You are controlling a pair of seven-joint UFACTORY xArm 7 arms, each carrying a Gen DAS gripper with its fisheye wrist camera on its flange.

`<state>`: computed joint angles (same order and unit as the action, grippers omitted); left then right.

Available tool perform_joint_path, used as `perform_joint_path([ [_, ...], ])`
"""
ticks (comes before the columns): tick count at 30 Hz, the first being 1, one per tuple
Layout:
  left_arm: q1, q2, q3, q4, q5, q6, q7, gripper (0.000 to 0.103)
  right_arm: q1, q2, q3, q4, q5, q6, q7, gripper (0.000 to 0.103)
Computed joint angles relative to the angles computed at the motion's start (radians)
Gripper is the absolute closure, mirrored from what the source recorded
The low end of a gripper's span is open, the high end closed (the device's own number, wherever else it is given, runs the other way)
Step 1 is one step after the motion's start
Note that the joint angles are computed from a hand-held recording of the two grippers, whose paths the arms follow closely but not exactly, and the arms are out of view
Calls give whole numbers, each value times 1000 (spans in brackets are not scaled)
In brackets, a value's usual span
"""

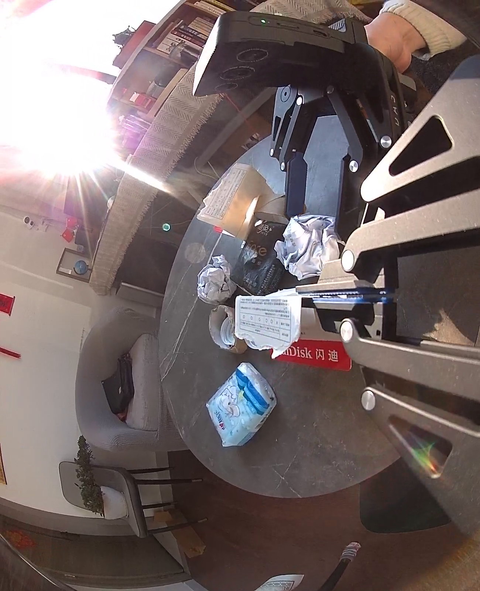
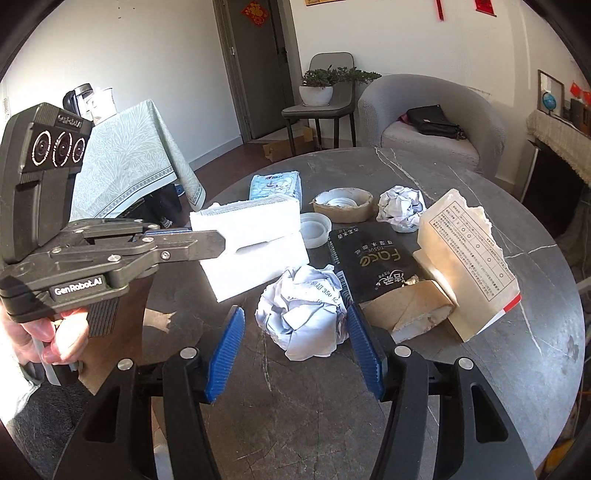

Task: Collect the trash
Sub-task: 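Reach the right gripper to the crumpled white paper ball and grasp it, then carry the paper ball with the right gripper over the green bin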

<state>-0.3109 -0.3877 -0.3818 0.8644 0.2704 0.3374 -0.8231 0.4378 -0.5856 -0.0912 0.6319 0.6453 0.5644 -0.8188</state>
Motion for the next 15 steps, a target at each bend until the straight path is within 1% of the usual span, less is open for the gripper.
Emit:
perform_joint_path([
  [1, -4, -10, 4, -4, -3, -4, 2, 102, -13, 7, 21, 0, -19, -14, 17, 45],
  [2, -8, -21, 8, -11, -8, -7, 5, 102, -19, 9, 35, -1, -34, -27, 29, 53],
  [3, -10, -30, 9, -13, -12, -4, 7, 102, -18, 12, 36, 5, -42, -24, 36, 55],
  [6, -5, -70, 13, -34, -23, -2, 8, 102, -19, 5, 44, 10, -63, -21, 64, 55],
  [10, 3, -141, 21, -74, -42, -7, 15, 102, 11, -39, 32, 13, -51, -5, 76, 55],
  [15, 13, -223, 34, -128, -74, 10, 42, 102, 55, -49, 47, 37, -39, -21, 100, 55],
])
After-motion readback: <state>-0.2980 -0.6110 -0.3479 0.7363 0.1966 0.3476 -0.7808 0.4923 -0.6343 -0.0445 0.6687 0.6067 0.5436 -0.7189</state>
